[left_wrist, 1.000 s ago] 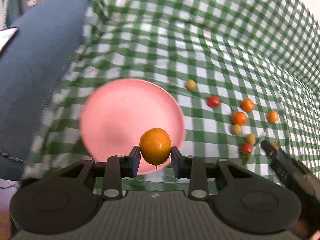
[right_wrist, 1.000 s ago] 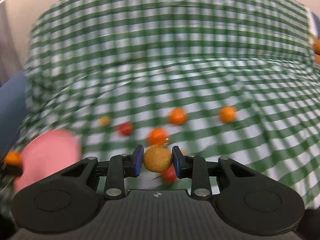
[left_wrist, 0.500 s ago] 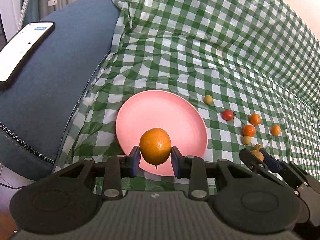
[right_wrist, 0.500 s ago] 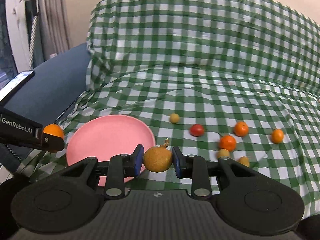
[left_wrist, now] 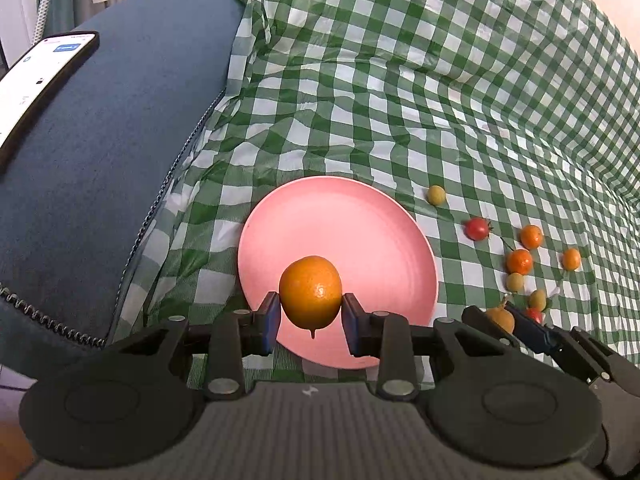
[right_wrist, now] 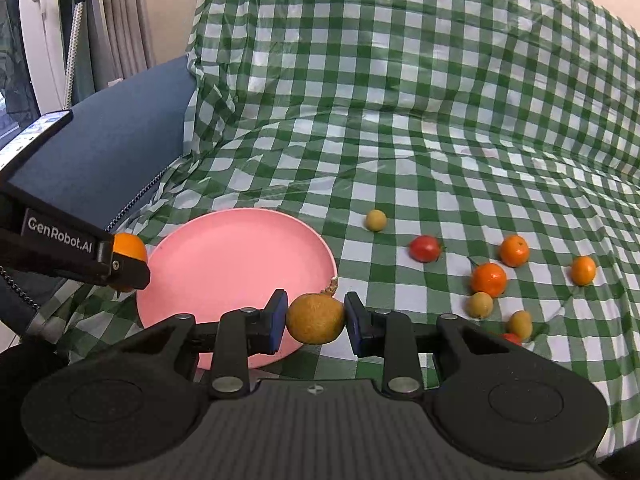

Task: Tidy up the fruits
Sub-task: 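Lift and carry the kumquat with the left tool while the right tool carries its yellow fruit to the plate, then open the left tool over the pink plate while the right tool releases its yellow fruit there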

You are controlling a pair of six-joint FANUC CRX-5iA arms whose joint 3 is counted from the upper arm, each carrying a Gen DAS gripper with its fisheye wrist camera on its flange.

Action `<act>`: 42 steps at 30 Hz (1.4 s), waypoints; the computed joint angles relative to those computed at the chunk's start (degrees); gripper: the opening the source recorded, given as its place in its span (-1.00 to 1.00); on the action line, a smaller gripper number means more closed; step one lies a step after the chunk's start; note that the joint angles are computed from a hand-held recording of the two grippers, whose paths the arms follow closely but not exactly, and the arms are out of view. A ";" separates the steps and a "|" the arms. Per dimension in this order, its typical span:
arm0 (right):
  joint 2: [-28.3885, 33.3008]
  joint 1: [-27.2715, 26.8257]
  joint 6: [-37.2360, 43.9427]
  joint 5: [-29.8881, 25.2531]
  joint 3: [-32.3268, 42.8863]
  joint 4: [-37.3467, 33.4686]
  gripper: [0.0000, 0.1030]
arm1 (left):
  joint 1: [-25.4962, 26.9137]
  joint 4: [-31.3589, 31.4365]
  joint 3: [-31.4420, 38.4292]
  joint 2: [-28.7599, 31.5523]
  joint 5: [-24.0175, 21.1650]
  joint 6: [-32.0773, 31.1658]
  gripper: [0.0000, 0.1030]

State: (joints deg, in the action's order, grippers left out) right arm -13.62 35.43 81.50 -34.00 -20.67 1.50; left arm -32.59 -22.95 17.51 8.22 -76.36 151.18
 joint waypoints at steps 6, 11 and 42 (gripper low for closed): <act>2.75 0.00 0.91 0.54 1.28 -0.75 -0.38 | 1.49 0.86 0.20 1.38 0.52 -1.88 -0.29; 5.25 -0.16 4.47 -0.94 3.55 -3.43 -0.38 | 2.69 1.87 0.21 2.54 1.20 -3.50 -0.29; 3.80 -0.46 5.50 -9.68 5.31 -4.00 0.82 | -0.06 -1.76 2.91 3.50 -7.93 -0.80 1.00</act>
State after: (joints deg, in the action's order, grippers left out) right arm -9.81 34.96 87.00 -43.67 -15.36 -2.50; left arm -32.65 -24.71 20.42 11.72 -84.29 150.38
